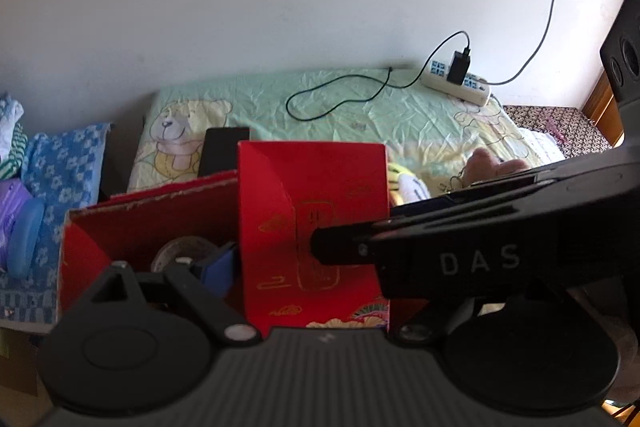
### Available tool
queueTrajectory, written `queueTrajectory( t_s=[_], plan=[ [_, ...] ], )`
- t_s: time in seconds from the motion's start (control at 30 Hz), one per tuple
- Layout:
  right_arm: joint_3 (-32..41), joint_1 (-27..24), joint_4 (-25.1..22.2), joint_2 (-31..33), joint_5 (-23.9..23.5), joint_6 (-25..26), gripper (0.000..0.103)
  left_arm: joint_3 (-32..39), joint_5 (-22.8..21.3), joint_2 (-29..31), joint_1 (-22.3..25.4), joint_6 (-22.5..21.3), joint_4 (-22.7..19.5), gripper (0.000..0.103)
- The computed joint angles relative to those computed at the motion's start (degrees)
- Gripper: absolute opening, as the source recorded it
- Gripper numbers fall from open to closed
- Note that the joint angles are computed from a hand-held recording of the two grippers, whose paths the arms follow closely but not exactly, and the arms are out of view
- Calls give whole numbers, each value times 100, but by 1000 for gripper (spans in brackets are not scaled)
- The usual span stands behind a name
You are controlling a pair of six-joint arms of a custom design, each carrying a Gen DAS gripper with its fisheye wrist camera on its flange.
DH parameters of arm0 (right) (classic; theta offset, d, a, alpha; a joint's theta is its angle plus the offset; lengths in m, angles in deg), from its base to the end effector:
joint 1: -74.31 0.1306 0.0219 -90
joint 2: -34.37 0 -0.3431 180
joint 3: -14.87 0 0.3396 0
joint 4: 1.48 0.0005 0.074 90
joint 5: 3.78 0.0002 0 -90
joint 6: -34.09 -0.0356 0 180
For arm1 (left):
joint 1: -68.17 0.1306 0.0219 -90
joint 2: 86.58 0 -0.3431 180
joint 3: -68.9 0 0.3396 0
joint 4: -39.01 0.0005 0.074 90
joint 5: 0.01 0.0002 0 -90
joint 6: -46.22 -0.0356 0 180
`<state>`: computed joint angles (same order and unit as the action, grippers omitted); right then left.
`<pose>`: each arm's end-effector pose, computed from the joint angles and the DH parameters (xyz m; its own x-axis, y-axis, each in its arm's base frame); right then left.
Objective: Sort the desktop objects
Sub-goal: 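Carry the red gift box with the left gripper down into the red box, then open the left gripper to set the gift box upright in the box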
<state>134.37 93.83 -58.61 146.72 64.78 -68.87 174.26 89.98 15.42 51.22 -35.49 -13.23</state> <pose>0.5218 0.1983 0.4080 -0.8229 -0.0702 -0.5639 -0.3571 0.8358 0.4170 0.4821 -0.1475 0.4034 -0.7551 0.0794 -0.6508 0.1845 0.9783 -0.0947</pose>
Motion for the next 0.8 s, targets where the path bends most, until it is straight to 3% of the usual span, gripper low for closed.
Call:
queueTrajectory(
  t_s=[0.27,0.47,0.57,0.67,0.8],
  plan=[
    [1260,244,-1372,1084,442,114,50,210,670,736,390,-13,-565,88],
    [2017,506,-1944,1518,1455,566,48,719,1268,1212,549,66,-1261,87],
    [2285,545,-2179,1667,1686,658,47,848,1424,1319,583,29,-1427,86],
    [2195,537,-2069,1620,1773,708,46,982,1478,1408,574,-66,-1564,84],
    [1675,421,-1482,1315,1598,465,45,1348,1578,1655,596,-64,-1876,84]
  ],
)
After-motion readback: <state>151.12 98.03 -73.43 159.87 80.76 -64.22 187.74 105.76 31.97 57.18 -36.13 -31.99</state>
